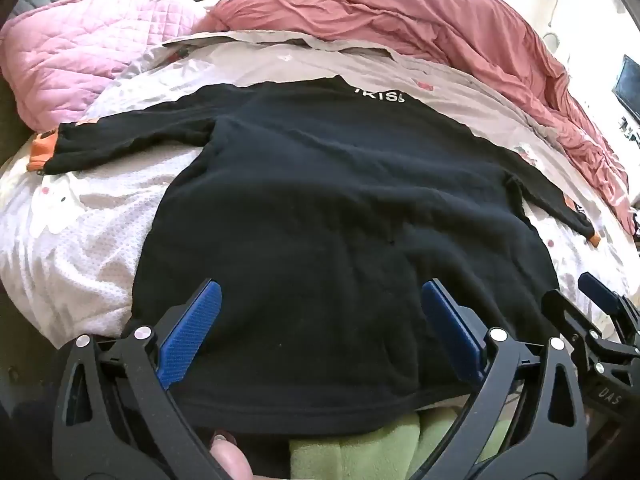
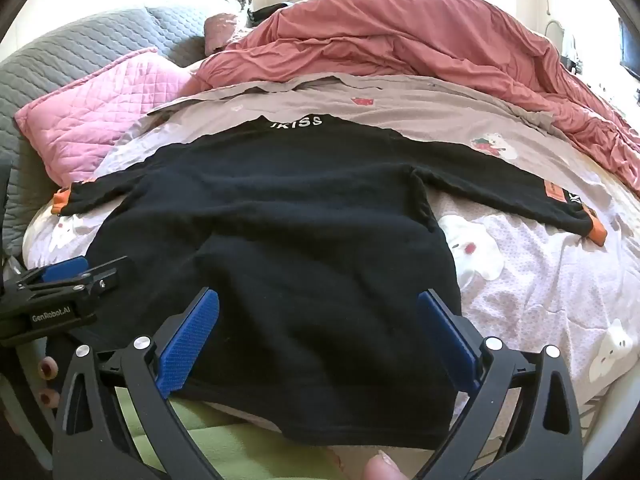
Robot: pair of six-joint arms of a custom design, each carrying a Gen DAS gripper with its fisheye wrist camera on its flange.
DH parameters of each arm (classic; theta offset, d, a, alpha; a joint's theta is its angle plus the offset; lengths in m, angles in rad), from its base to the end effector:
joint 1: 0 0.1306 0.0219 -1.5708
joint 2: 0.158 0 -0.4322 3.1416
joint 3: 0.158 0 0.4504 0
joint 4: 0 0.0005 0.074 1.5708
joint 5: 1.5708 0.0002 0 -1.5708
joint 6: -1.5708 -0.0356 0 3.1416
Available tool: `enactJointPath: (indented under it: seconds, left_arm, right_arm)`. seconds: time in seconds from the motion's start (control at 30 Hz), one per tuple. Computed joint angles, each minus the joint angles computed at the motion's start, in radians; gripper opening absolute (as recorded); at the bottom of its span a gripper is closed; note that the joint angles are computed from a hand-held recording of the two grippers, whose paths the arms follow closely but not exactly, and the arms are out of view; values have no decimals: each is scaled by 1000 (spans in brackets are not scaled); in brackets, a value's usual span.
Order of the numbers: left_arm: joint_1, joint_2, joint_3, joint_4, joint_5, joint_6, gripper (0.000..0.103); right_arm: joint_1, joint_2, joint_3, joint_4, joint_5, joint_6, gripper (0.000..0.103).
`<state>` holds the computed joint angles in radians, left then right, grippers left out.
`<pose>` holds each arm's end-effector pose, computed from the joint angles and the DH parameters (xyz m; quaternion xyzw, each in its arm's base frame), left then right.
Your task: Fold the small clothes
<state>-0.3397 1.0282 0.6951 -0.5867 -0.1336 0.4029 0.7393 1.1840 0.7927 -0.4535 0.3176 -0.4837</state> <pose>0.3328 -0.1131 0.2969 -0.0512 0.9442 -0.0568 0.3203 0.3120 0.2688 0.2990 -0.0619 0.9227 0.0802 0.3719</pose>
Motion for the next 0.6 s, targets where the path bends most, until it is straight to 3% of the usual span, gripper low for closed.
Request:
enactJointPath:
  seconds: [0.4, 0.6]
  left_arm:
    - [17, -21, 13, -39, 8, -16, 94]
    - [-5, -13, 1, -21, -17, -4, 94]
  right_arm:
    - [1, 0, -1, -6, 9, 8, 99]
    - [1, 3, 0, -9, 7, 5, 99]
